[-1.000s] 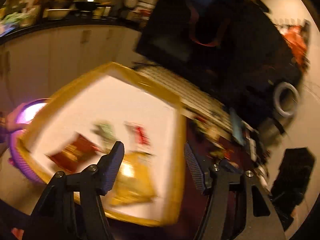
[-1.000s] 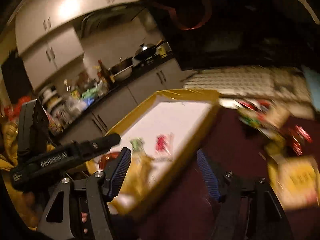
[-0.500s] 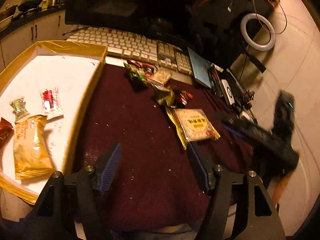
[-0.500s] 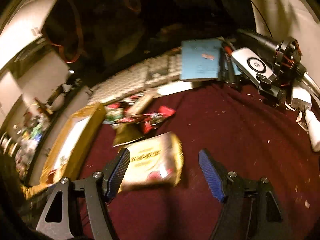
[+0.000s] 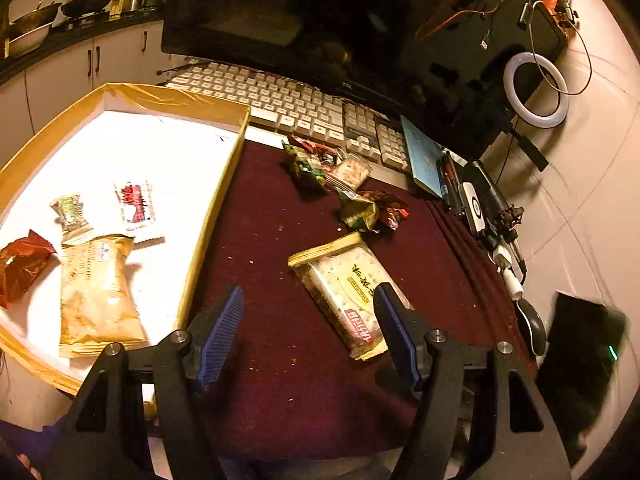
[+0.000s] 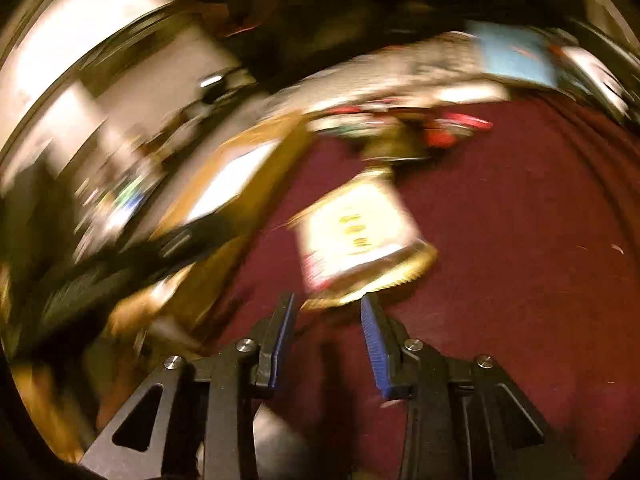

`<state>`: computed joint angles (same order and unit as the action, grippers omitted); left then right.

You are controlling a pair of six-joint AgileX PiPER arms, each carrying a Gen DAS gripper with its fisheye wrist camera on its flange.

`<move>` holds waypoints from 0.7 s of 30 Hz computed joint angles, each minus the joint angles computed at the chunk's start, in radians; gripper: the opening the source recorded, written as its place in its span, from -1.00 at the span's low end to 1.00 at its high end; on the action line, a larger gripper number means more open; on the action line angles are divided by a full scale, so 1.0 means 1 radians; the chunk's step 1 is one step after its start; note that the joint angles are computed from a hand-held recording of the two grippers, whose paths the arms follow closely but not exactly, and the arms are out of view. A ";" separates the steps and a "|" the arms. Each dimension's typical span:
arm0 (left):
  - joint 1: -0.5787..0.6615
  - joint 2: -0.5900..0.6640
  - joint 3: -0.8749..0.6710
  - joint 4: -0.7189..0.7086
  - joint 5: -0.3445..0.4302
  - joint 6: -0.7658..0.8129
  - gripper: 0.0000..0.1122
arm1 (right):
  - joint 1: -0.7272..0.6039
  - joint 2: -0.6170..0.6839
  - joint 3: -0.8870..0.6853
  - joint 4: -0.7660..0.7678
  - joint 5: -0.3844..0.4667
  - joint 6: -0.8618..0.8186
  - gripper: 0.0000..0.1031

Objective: Organize snacks
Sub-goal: 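Grasp the yellow cracker packet with left tool while right tool grasps dark red chocolate bar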

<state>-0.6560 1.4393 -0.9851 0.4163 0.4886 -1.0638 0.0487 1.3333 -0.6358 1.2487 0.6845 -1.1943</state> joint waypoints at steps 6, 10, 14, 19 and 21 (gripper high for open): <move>-0.019 0.069 -0.040 -0.041 0.021 0.017 0.21 | -0.168 0.013 -0.035 0.019 0.030 0.041 -0.28; -0.053 0.155 -0.130 -0.080 0.053 0.043 0.22 | -0.167 0.031 -0.070 -0.017 -0.103 0.126 -0.06; -0.094 0.290 -0.286 -0.050 0.166 0.008 0.22 | -0.149 0.055 -0.105 -0.040 -0.211 0.156 0.44; -0.109 0.427 -0.448 -0.020 0.285 -0.032 0.43 | -0.097 0.148 -0.172 -0.016 -0.327 0.133 0.44; -0.136 0.471 -0.495 0.062 0.344 -0.066 0.52 | -0.111 0.170 -0.183 -0.042 -0.319 0.172 0.44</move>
<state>-0.7919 1.9106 -1.4799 0.4781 0.8326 -1.1302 -0.0618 1.5036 -0.8193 1.2064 0.3656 -1.0225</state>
